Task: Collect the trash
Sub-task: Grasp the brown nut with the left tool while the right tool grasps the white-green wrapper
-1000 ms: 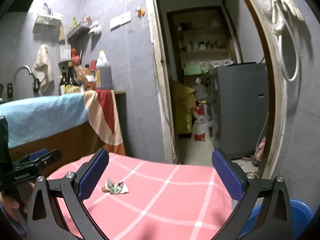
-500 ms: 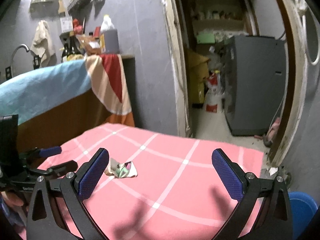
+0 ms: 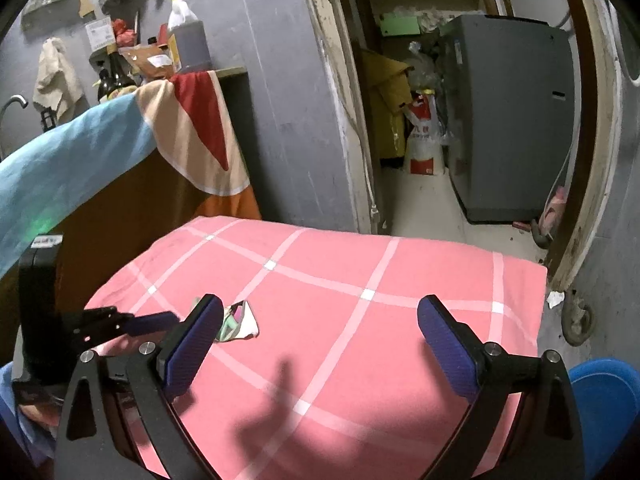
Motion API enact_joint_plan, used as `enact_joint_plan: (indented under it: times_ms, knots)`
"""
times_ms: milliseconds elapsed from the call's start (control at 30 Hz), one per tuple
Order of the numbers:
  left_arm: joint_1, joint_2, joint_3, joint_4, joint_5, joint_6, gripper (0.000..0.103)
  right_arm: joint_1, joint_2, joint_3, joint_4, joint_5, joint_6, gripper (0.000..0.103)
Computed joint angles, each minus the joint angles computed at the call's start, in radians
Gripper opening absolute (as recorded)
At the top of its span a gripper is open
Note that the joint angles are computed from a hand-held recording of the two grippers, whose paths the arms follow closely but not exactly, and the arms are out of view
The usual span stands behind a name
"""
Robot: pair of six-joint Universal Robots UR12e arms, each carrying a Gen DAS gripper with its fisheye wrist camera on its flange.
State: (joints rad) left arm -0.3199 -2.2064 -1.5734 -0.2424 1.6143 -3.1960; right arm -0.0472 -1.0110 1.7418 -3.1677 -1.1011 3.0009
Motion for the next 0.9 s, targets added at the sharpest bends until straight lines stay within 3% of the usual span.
enact_joint_plan:
  times_ms: [100,300,500,667,800,867,900]
  knots:
    - [0.000,-0.003,0.002,-0.002,-0.012,0.003,0.014,0.003,-0.001,-0.003,0.017,-0.004,-0.011,0.098]
    - [0.012,-0.004,0.006,-0.002,-0.036,-0.033,0.013,0.007,-0.001,-0.011,0.057,-0.007,-0.029,0.098]
    - [0.016,0.006,-0.006,0.018,0.017,-0.102,0.012,0.015,0.002,-0.037,0.161,-0.004,-0.076,0.098]
    - [0.023,0.021,-0.037,0.058,0.075,-0.121,0.012,0.029,0.002,-0.058,0.270,-0.008,-0.170,0.098]
    - [0.039,0.035,-0.067,0.085,0.071,-0.158,0.012,0.047,0.001,-0.076,0.372,-0.012,-0.274,0.097]
    - [0.055,0.043,-0.083,0.104,0.033,-0.197,0.012,0.059,0.003,-0.089,0.427,-0.022,-0.329,0.084]
    - [0.061,0.044,-0.086,0.109,0.019,-0.208,0.012,0.065,0.005,-0.096,0.449,-0.030,-0.351,0.083]
